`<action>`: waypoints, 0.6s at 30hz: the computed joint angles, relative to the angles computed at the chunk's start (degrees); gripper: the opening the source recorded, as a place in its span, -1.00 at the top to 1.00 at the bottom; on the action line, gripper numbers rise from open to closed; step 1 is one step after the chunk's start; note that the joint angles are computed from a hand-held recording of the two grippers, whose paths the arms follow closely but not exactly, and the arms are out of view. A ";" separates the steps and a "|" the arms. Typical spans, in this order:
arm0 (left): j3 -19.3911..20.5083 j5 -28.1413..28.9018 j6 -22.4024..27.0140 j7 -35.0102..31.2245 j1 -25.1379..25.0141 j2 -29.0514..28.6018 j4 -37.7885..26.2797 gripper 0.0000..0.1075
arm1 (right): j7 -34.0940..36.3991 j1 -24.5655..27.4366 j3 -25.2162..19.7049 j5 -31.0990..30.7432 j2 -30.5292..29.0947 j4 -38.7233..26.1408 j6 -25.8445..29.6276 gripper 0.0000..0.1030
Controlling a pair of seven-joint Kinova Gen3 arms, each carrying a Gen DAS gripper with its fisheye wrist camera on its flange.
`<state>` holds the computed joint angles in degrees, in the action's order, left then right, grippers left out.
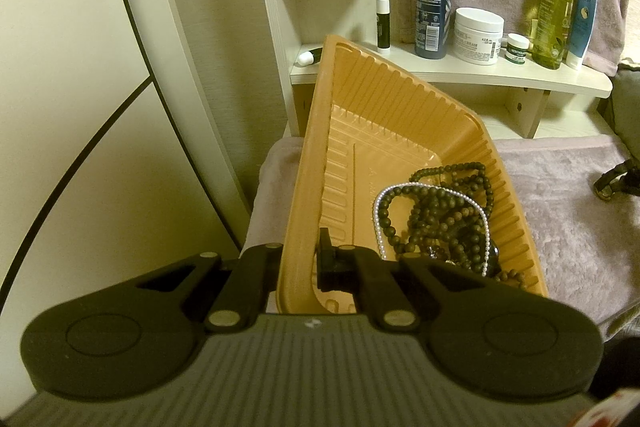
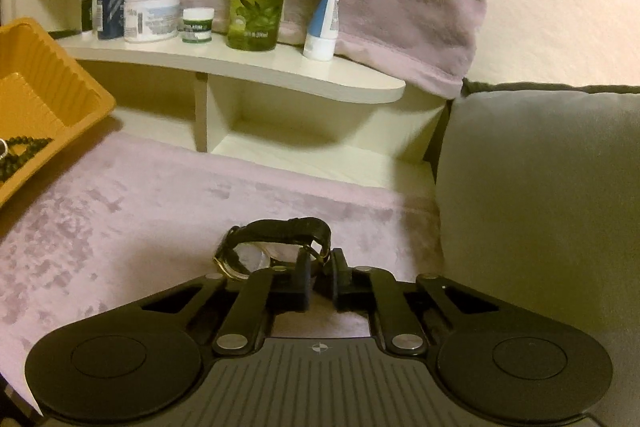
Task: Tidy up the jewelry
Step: 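Grasp the black-strap watch by its strap with the right gripper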
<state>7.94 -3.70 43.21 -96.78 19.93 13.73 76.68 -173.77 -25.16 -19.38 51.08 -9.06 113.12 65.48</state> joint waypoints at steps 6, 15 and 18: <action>-0.06 -0.12 0.00 0.15 0.10 0.04 -0.04 0.92 | -1.16 0.25 -0.61 -0.62 -0.73 -0.59 -0.27 0.86; -0.10 -0.47 0.04 0.38 0.37 -0.03 -0.05 0.92 | -1.92 0.15 -0.60 0.44 0.20 0.02 0.41 0.84; -0.07 -0.48 0.04 0.39 0.35 -0.03 -0.05 0.92 | -1.05 -0.11 -0.05 0.43 0.55 0.03 0.39 0.78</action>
<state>7.87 -4.18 43.25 -96.38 20.28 13.70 76.63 -174.82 -25.27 -19.43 51.51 -8.50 113.15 65.87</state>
